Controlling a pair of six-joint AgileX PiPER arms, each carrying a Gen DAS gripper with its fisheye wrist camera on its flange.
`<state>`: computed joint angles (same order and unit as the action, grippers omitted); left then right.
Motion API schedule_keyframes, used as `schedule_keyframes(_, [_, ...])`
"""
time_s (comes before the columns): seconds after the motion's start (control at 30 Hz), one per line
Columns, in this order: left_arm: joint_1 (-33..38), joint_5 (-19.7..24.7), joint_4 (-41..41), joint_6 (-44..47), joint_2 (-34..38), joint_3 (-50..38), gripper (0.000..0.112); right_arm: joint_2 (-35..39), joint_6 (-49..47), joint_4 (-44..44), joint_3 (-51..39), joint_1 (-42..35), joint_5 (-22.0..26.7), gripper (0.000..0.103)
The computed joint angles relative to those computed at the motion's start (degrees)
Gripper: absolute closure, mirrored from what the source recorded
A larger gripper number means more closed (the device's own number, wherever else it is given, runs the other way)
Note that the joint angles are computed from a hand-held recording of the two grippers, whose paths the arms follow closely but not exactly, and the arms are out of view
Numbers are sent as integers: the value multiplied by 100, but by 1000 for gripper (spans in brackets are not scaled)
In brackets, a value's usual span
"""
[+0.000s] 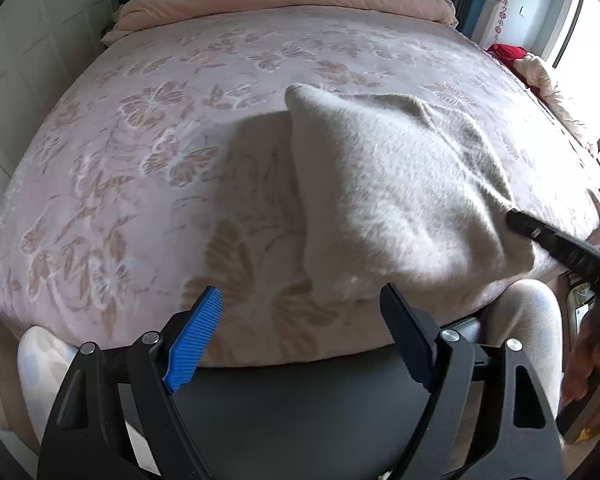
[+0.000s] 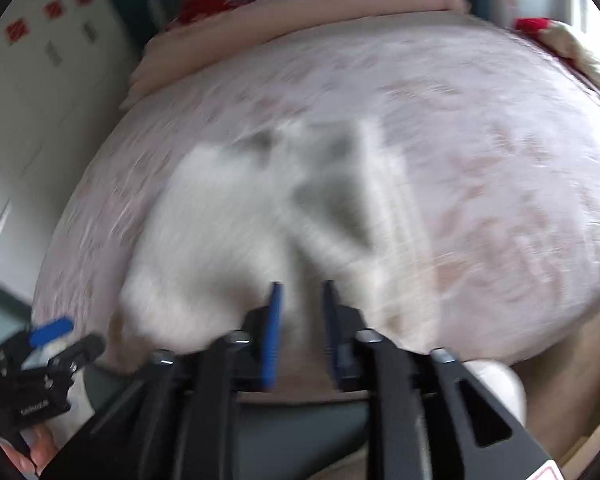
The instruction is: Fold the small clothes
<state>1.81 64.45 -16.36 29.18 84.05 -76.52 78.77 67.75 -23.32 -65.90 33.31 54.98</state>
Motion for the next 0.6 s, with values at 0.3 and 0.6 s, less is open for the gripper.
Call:
schedule_keyframes(0.3, [-797, -58, 87, -632, 352, -361, 32, -41, -1505, 1334, 711, -1555, -1216, 103])
schedule_keyframes(0.6, [-1078, -93, 178, -864, 602, -537, 29, -818, -1343, 1596, 1200, -1818, -1304, 90])
